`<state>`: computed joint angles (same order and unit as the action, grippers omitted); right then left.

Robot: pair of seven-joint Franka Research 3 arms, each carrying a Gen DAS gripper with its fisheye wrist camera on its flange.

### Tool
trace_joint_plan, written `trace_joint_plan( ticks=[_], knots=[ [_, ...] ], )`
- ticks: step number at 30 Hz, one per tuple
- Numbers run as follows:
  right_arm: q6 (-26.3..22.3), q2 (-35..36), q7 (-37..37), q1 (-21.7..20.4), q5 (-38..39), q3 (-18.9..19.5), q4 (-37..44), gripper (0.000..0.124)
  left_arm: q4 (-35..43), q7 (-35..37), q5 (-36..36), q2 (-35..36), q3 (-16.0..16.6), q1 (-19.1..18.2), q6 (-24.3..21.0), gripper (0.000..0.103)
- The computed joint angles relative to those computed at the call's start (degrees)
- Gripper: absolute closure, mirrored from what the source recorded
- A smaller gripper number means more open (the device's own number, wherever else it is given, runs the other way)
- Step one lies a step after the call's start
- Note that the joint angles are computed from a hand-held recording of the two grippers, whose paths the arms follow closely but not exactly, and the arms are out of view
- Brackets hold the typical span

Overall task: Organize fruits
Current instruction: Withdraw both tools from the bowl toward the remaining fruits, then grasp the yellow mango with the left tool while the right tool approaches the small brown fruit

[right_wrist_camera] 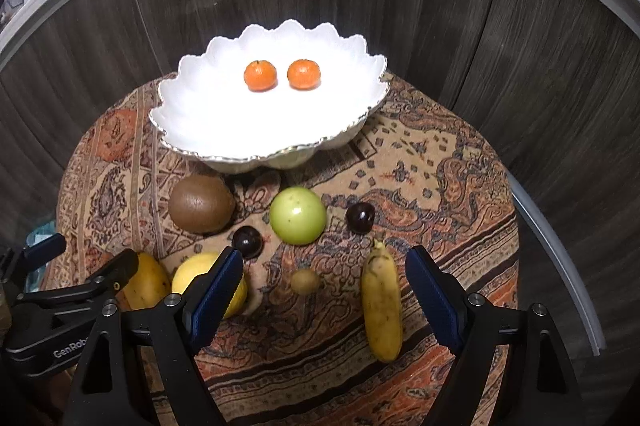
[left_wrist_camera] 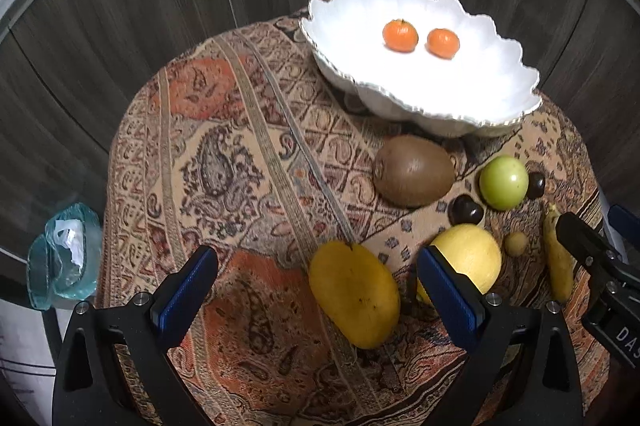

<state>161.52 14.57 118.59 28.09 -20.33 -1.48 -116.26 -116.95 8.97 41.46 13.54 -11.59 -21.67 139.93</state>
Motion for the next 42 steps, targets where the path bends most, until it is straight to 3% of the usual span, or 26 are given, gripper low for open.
trace_joint_plan(
  ticks=[14,20,25,29,42],
  knots=[
    [-0.60,1.89,-2.12,-0.09,2.94,0.31,-0.06,0.040,0.09,1.92,-3.52,3.13,0.28,0.22,2.70,0.011],
    [-0.96,2.51,-3.05,0.13,4.11,0.24,0.38,0.040,-0.72,3.72,-5.96,3.75,0.38,0.82,6.24,0.021],
    [-1.24,2.78,-2.69,0.61,4.01,-0.21,0.55,0.040,-0.89,6.67,-9.59,5.13,0.06,1.57,9.43,0.036],
    [-1.37,3.06,-3.34,0.22,5.09,0.15,0.59,0.040,-1.10,6.19,-8.71,5.18,0.96,0.72,10.88,0.043],
    [-1.29,5.14,-5.94,-0.02,7.08,0.06,1.64,0.040,-1.32,4.94,-7.13,4.64,1.67,-0.25,10.31,0.045]
  ],
)
